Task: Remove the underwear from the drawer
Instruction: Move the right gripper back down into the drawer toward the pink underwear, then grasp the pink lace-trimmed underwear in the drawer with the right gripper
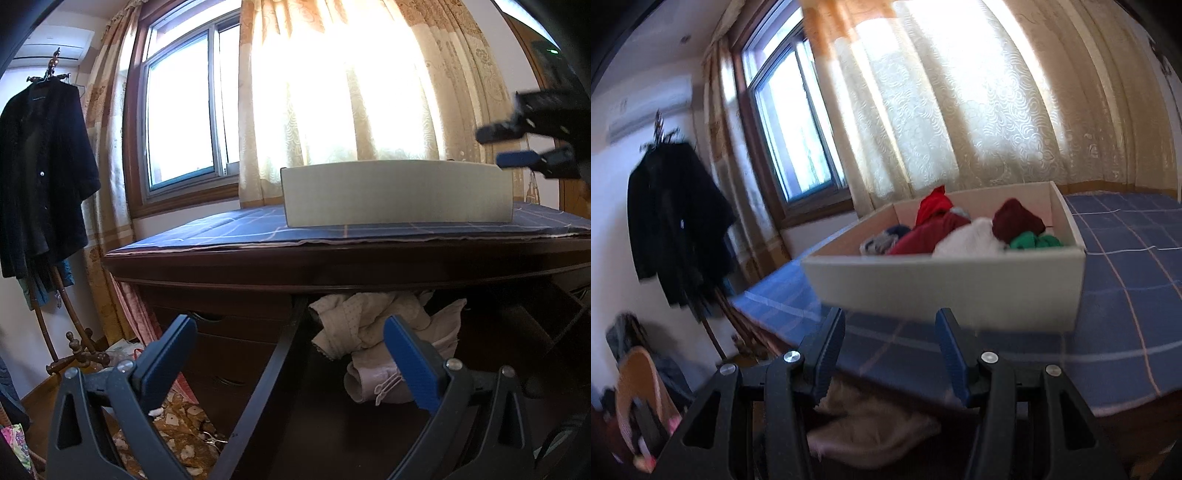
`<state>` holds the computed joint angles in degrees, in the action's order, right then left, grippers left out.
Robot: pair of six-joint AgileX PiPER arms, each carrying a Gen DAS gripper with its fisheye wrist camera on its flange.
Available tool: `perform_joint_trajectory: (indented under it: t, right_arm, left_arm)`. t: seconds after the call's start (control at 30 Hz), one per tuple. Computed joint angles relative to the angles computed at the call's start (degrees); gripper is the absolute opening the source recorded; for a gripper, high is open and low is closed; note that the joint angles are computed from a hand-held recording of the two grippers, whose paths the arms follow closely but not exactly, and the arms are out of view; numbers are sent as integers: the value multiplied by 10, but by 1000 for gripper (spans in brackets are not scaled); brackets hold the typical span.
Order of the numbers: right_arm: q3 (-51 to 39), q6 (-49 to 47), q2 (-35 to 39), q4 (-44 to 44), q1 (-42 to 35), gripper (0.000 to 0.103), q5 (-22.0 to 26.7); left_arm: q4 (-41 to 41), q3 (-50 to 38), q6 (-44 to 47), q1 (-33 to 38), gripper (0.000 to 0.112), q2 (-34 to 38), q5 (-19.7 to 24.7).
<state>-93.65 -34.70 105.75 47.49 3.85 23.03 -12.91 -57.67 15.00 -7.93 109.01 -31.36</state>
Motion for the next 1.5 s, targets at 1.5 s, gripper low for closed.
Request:
perform_joint_trajectory:
  t: [1.5]
  right_arm:
    - [-315, -225, 285, -377, 128, 53, 344]
  left_arm:
    - [9, -12, -14, 4, 103, -1, 27]
